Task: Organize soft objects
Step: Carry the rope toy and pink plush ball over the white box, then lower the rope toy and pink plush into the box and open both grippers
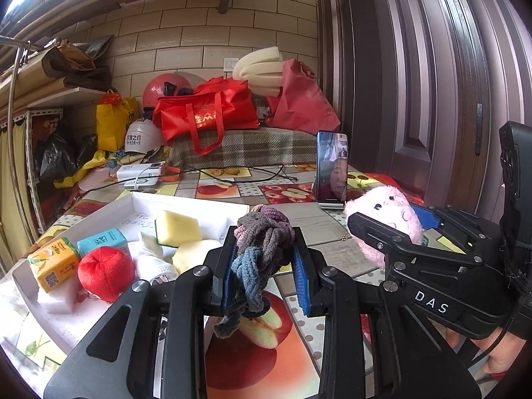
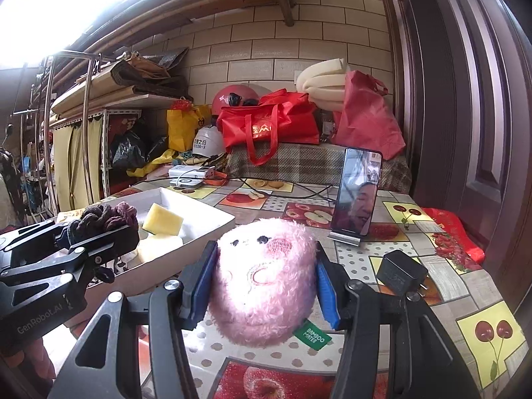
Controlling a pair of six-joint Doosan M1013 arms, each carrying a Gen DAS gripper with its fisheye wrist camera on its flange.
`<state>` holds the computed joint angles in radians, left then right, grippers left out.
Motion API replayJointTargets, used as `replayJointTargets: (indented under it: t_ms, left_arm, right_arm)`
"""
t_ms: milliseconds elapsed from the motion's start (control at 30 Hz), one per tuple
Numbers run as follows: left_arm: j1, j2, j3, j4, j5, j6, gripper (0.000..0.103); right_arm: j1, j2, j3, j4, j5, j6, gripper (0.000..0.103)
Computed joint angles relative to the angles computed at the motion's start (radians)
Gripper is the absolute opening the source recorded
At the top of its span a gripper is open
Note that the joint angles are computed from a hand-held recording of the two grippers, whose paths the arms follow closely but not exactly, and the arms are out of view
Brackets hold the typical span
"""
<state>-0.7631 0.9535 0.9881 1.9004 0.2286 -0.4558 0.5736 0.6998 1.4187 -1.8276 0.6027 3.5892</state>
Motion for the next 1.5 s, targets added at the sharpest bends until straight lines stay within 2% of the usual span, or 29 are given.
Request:
replayJointTargets:
  t_ms: [333,533,700,767,800,900,1000,1133,1267,1367,1433,1467,1500]
  left_arm:
    - [0.017,-0.014,0.029,-0.039,0.053,0.033,0.029]
    - [0.036,-0.027,0.059,-0.052,0.130,0.009,0.029]
    - [0.063,-0.029,0.066,-0.154,0.224,0.037,0.029]
    - [0.073,-0.022,0.053,-0.194,0.265,0.074,0.029]
    - [0.081,-0.018,0.044,-0.223,0.260,0.097,0.029]
    - [0.107,-0.010,0.022,-0.354,0.192,0.168,0.029]
    - [0.114,-0.004,0.003,-0.464,0.169,0.261,0.029]
    - [0.108,0.016,-0.044,-0.603,0.198,0.432,0.029]
    - [0.106,0.037,-0.091,-0.726,0.228,0.577,0.030]
    - [0.107,0.037,-0.091,-0.731,0.233,0.580,0.030]
    - [0.105,0.036,-0.088,-0.721,0.237,0.572,0.030]
    - [0.105,0.036,-0.087,-0.716,0.241,0.568,0.031]
    - [0.104,0.036,-0.089,-0.712,0.249,0.564,0.037]
  right_arm:
    - [0.004,0.036,-0.066,0.041,-0.043,-0.071,0.055]
    - [0.002,0.057,-0.104,0.067,-0.072,-0.095,0.055]
    - [0.003,0.088,-0.164,0.105,-0.111,-0.156,0.055]
    - [0.006,0.105,-0.196,0.141,-0.133,-0.226,0.056]
    - [0.007,0.113,-0.214,0.164,-0.149,-0.269,0.056]
    - [0.006,0.139,-0.269,0.265,-0.199,-0.428,0.056]
    - [0.002,0.168,-0.328,0.416,-0.222,-0.595,0.056]
    - [-0.006,0.208,-0.413,0.612,-0.215,-0.786,0.056]
    - [-0.009,0.236,-0.469,0.710,-0.197,-0.895,0.056]
    - [-0.008,0.252,-0.502,0.786,-0.173,-0.985,0.056]
    - [-0.007,0.253,-0.504,0.791,-0.170,-0.999,0.056]
    - [-0.006,0.252,-0.501,0.774,-0.171,-0.986,0.056]
    - [-0.005,0.250,-0.496,0.756,-0.172,-0.969,0.056]
